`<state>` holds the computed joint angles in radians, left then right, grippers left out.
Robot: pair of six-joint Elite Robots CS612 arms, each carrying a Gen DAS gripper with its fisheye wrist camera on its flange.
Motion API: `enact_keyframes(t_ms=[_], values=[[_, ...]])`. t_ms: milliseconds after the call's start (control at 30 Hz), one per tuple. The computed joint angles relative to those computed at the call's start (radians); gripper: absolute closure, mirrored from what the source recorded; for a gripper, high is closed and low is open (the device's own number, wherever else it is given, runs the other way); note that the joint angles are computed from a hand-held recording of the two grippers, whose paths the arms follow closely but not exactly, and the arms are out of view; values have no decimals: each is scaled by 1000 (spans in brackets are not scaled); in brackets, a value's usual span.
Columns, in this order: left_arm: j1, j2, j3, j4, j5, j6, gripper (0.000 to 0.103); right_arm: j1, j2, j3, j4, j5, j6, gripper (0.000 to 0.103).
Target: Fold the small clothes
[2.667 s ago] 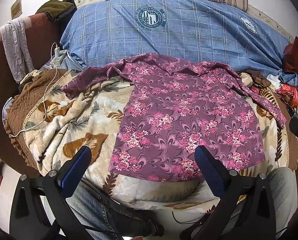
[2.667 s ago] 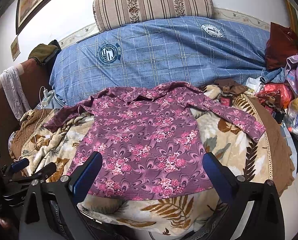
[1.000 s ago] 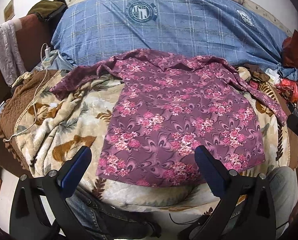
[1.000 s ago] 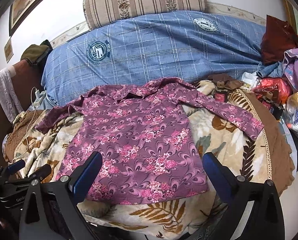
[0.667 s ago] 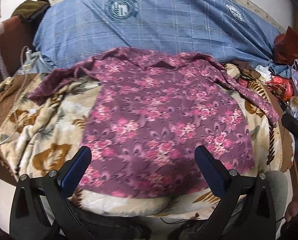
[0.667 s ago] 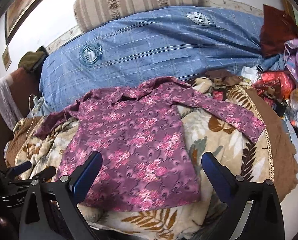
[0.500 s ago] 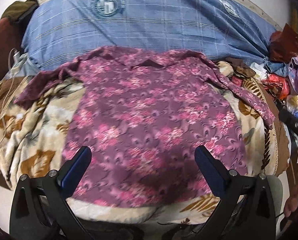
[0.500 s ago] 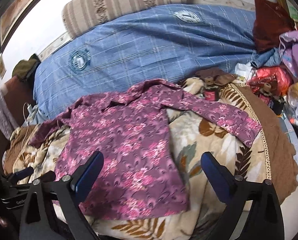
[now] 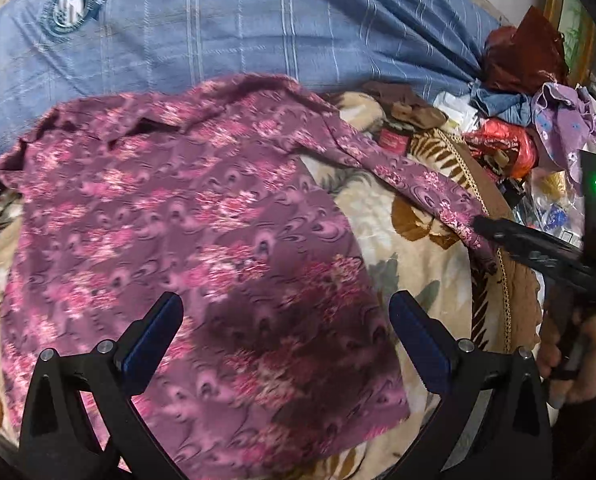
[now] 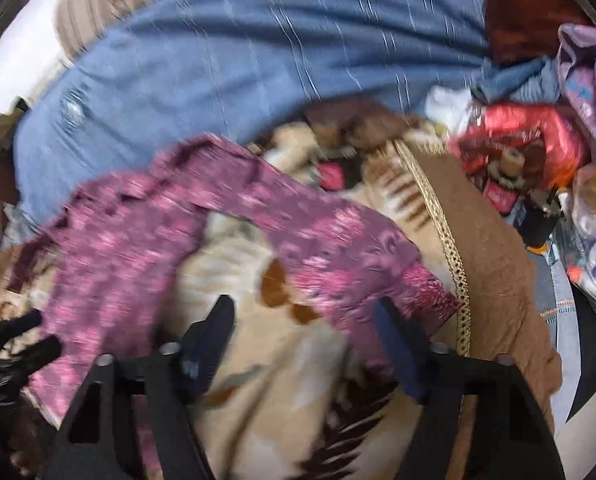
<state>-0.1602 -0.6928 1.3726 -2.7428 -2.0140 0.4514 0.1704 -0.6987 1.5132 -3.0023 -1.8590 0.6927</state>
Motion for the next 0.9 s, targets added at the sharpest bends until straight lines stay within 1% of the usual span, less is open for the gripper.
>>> enact_keyframes(t_ms=[67, 100, 133, 167, 200, 233, 267, 300, 333, 367, 400, 433, 500, 533, 567, 600, 633, 667, 700, 733, 767, 833, 900], values=[[-6, 8, -10, 18, 2, 0, 0, 0, 25, -49, 105, -31, -37, 36], [-8, 12, -13, 23, 2, 0, 0, 4, 41, -86, 201, -73, -49, 37], [-9, 14, -16, 29, 0, 3, 0, 7, 50, -108, 261, -99, -47, 48], [-11, 15, -16, 34, -3, 5, 0, 4, 53, -114, 286, -93, -54, 60], [-12, 15, -15, 38, -7, 7, 0, -5, 48, -107, 285, -46, -65, 75], [-13, 14, -13, 40, -14, 13, 0, -10, 35, -89, 255, -14, -61, 80], [-15, 12, -9, 42, -29, 21, 0, -11, 19, -71, 228, -11, -64, 84], [-16, 9, -4, 50, -52, 27, 0, -13, 1, -56, 214, -1, -83, 86], [-17, 7, -5, 71, -84, 34, 0, -20, -14, -41, 190, 24, -93, 88], [-18, 8, -9, 97, -120, 40, 0, -34, -35, -17, 157, 68, -94, 89], [-21, 10, -17, 135, -162, 45, 0, -46, -43, -13, 161, 91, -101, 93], [-26, 11, -21, 159, -180, 46, 0, -57, -52, -12, 178, 108, -108, 94], [-39, 17, -39, 247, -243, 70, 0, -94, -68, 9, 157, 225, -91, 94], [-47, 19, -42, 270, -263, 76, 0, -113, -77, 23, 135, 290, -79, 94], [-58, 19, -33, 252, -266, 70, 0, -133, -84, 41, 109, 355, -52, 94], [-67, 17, -18, 216, -261, 65, 0, -147, -87, 47, 103, 406, -22, 94], [-79, 14, 1, 172, -253, 71, 0, -158, -86, 49, 103, 455, 1, 94], [-88, 9, 22, 138, -255, 87, 0, -166, -86, 52, 95, 489, 21, 94], [-93, 7, 35, 116, -270, 97, 0, -171, -85, 53, 83, 518, 33, 94], [-95, 4, 50, 100, -308, 109, 0, -174, -83, 54, 63, 552, 42, 94], [-94, 4, 54, 93, -334, 103, 0, -176, -81, 55, 39, 579, 53, 94], [-88, -1, 65, 64, -388, 78, 0, -172, -74, 46, 19, 619, 54, 94], [-85, -5, 68, 59, -414, 77, 0, -167, -63, 30, 11, 642, 45, 94]])
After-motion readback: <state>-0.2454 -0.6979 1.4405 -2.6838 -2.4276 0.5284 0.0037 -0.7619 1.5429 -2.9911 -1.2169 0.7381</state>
